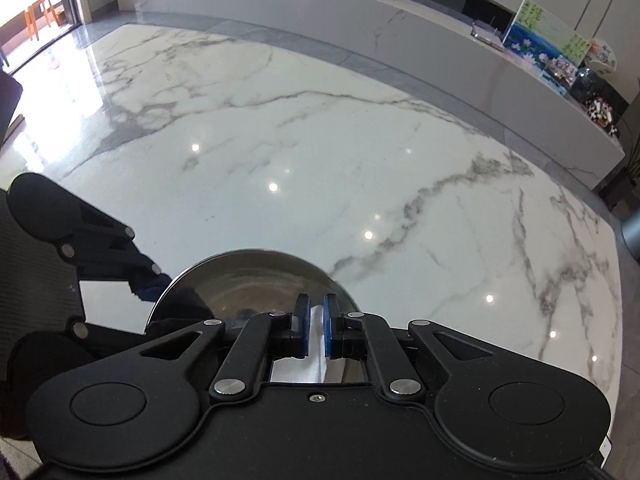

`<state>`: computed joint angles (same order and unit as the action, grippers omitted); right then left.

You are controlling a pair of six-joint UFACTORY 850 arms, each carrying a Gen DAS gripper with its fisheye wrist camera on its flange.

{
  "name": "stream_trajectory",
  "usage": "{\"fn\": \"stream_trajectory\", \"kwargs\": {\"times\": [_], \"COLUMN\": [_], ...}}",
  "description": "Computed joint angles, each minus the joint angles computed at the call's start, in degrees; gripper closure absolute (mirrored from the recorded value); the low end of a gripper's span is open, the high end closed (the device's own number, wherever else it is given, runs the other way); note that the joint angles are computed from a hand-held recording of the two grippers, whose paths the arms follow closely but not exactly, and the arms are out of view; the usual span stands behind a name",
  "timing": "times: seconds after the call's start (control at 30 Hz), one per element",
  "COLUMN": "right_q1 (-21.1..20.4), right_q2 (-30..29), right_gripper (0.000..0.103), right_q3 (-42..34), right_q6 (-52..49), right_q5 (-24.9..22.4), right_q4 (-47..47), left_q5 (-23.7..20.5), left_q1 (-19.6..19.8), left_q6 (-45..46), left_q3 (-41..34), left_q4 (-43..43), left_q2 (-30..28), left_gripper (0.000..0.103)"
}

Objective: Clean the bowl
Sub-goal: 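Rub the white cloth along the bowl wall while the left gripper holds the rim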

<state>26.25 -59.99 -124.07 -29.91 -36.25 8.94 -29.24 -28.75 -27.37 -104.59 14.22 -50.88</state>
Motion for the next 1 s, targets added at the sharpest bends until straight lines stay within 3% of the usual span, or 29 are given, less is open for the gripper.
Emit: {"fn": "stream_trajectory", "kwargs": {"times": [0.07, 0.1, 0.23, 0.37, 0.43, 0.57, 0.83, 1.0], "right_q1": [-0.01, -0.03, -0.61, -1.38, -1.47, -0.94, -0.4, -0.14], "right_q2": [0.69, 1.06, 1.43, -0.08, 0.14, -1.23, 1.21, 1.79], "right_gripper": [0.065, 0.06, 0.059, 0.06, 0.062, 0.075, 0.09, 0.093], "right_q3": [1.31, 2.0, 2.74, 0.7, 1.35, -0.22, 5.12, 6.07], "right_q6": [-0.08, -0.1, 0.04, -1.37, -2.69, -2.03, -1.62, -0.52], "right_q5": [0.09, 0.22, -0.41, -4.47, -4.08, -5.96, 0.82, 3.62], "right_q4": [-0.08, -0.14, 1.05, 3.32, 4.41, 2.51, -0.04, -1.91], "left_q5": [-0.14, -0.2, -0.17, -0.02, -0.01, 0.01, -0.24, -0.28], "left_q1": [0.13, 0.1, 0.02, 0.1, 0.03, -0.01, -0.12, -0.18], "left_q6": [0.54, 0.53, 0.54, 1.39, 1.19, 1.09, 1.48, 1.6], "left_q3": [-0.18, -0.17, -0.01, 0.33, 0.45, 0.43, 0.15, 0.26], "left_q4": [-0.21, -0.07, 0.29, 0.11, 0.53, 0.96, 1.33, 1.7], "left_q2": [-0.08, -0.07, 0.03, 0.27, 0.33, 0.31, 0.19, 0.28], "left_gripper": [0.085, 0.085, 0.085, 0.085, 0.085, 0.085, 0.085, 0.085]}}
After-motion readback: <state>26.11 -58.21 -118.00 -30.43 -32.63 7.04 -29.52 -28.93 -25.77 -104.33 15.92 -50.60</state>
